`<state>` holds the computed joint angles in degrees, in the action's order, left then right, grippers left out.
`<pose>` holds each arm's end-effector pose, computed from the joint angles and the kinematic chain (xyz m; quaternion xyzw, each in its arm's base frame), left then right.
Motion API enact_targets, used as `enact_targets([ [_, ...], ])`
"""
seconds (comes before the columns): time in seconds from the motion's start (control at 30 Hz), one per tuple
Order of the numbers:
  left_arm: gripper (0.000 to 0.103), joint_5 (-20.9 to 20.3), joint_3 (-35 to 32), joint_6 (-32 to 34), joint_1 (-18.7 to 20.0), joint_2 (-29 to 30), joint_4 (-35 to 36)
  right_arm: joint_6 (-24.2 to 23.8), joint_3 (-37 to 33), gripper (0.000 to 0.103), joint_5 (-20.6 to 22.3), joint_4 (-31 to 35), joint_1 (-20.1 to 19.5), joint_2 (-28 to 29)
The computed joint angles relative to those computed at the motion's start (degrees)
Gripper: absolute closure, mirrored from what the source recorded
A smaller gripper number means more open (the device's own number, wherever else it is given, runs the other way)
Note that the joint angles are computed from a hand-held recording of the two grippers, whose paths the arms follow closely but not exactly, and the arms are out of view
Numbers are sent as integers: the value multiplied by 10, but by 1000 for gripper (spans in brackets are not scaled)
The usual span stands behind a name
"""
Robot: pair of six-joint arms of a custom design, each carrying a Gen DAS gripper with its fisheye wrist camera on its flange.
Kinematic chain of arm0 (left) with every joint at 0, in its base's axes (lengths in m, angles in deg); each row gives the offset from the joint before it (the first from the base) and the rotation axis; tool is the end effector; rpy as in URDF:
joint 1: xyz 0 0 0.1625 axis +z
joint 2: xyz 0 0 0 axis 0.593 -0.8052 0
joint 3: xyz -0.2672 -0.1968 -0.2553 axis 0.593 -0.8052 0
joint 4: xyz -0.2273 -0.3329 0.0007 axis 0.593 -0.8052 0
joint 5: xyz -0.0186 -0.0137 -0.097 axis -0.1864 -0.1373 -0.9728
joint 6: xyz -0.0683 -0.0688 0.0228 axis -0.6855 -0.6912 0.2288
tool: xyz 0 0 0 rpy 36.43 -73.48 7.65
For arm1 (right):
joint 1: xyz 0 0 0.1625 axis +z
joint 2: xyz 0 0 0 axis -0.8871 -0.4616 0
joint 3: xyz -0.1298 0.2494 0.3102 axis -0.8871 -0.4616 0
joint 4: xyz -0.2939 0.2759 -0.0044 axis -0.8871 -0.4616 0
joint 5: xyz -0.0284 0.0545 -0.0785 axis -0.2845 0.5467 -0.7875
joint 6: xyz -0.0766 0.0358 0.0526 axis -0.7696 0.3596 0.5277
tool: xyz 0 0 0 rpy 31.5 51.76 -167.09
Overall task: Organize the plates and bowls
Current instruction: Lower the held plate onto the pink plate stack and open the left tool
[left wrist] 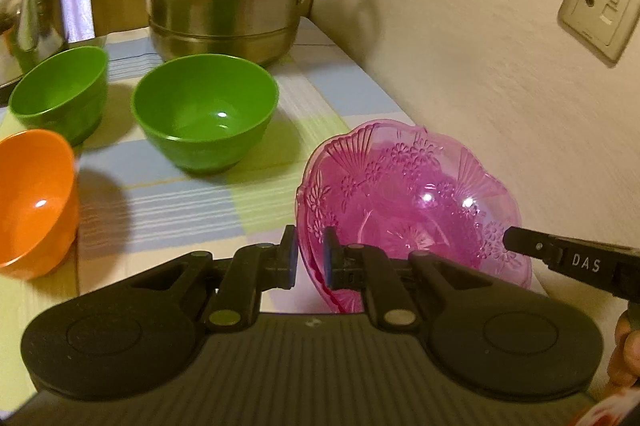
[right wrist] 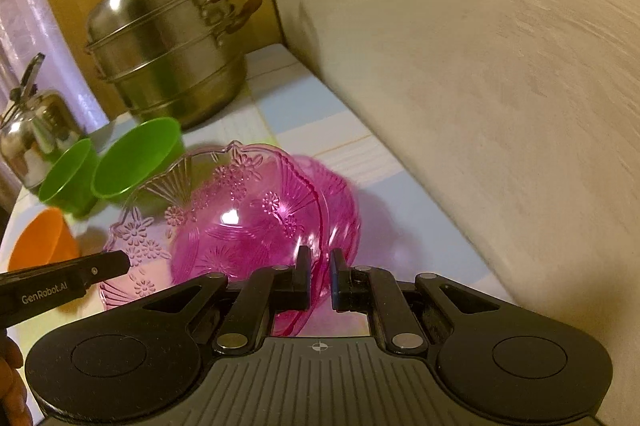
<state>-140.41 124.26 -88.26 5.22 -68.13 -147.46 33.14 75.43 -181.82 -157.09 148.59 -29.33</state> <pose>-0.3945 -0.5969 0.0027 0.3122 0.9040 -0.2312 0.1786 0.0465 -0.4810 0.3359 -0.0770 -0.8426 0.4325 0.3114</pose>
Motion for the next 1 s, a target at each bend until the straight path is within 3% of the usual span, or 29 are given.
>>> enact_targets([
  [0.43, 92, 9, -62, 47, 11, 56, 13, -40, -42, 94, 11, 2, -29, 35],
  [1.0, 89, 17, -79, 73, 15, 75, 19, -37, -57, 94, 14, 2, -42, 55],
])
